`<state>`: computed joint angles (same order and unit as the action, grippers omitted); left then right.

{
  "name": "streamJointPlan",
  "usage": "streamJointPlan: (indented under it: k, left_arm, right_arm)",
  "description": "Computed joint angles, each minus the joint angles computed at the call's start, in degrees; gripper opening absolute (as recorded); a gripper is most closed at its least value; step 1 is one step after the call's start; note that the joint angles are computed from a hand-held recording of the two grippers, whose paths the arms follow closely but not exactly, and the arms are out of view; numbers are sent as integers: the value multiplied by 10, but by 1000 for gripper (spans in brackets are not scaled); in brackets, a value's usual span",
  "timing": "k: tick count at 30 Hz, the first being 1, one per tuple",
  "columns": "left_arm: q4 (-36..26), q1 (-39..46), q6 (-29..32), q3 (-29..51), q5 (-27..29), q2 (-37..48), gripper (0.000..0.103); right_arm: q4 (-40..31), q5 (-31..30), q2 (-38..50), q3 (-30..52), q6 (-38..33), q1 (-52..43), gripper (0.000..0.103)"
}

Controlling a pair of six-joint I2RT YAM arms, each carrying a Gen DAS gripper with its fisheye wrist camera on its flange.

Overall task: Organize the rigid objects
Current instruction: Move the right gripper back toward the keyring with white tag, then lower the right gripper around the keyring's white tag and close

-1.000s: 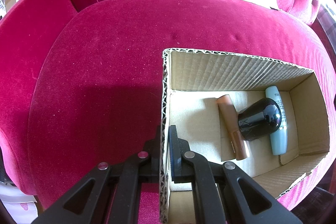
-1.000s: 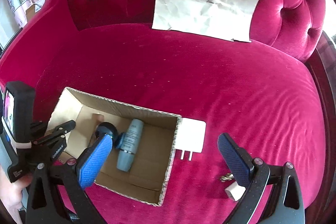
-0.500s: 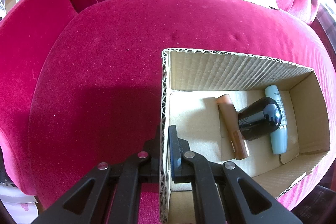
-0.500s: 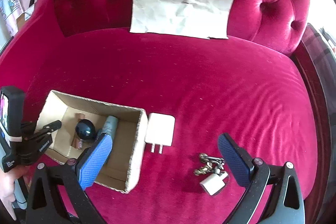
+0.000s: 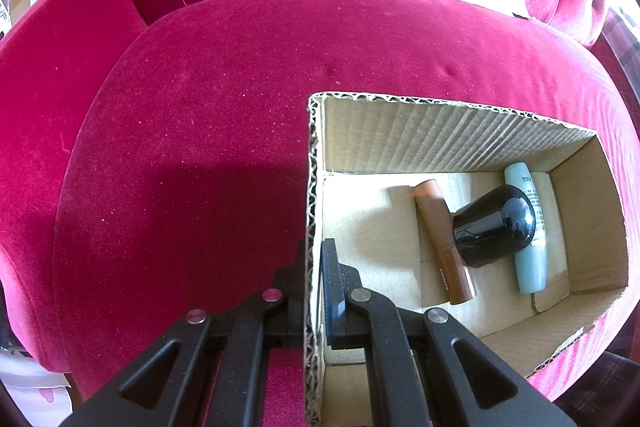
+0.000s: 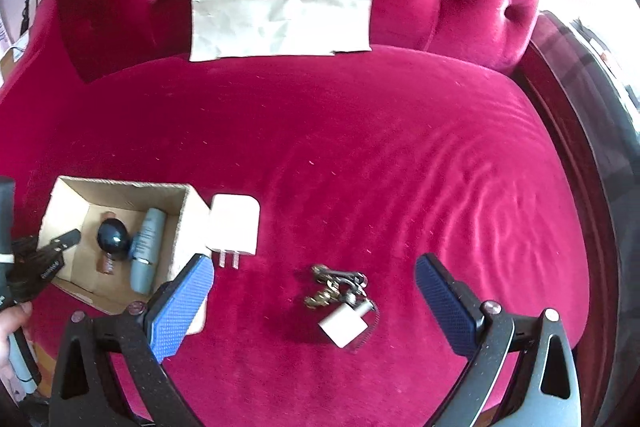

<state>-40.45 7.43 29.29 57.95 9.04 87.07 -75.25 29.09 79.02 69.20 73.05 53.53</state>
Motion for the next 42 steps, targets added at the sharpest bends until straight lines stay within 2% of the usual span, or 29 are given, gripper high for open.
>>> streamJointPlan:
  k: [5, 21, 26, 32, 35, 36, 42]
  left_arm:
    - [1, 2, 2, 0, 2, 1, 3]
    - [6, 6, 6, -4, 3, 0, 3]
    - [3, 7, 3, -1, 6, 0, 3]
    - [4, 10, 7, -1, 8, 1, 3]
    - [5, 10, 7, -3, 8, 0, 3]
    - [5, 11, 6, -3, 9, 0, 3]
    - [7, 12, 7, -6, 8, -1, 3]
  right_arm:
    - [8, -9, -31, -53, 42, 16, 103]
    - [106, -51, -53, -190, 90, 33, 103]
    - [123, -61, -46, -206, 95, 33, 101]
    - [131, -69, -39, -209, 94, 31, 77]
    - [136, -66, -32, -205, 86, 28, 54]
    - [134, -66, -27, -201, 85, 29, 41]
    - [141, -66, -24, -198, 70, 21, 40]
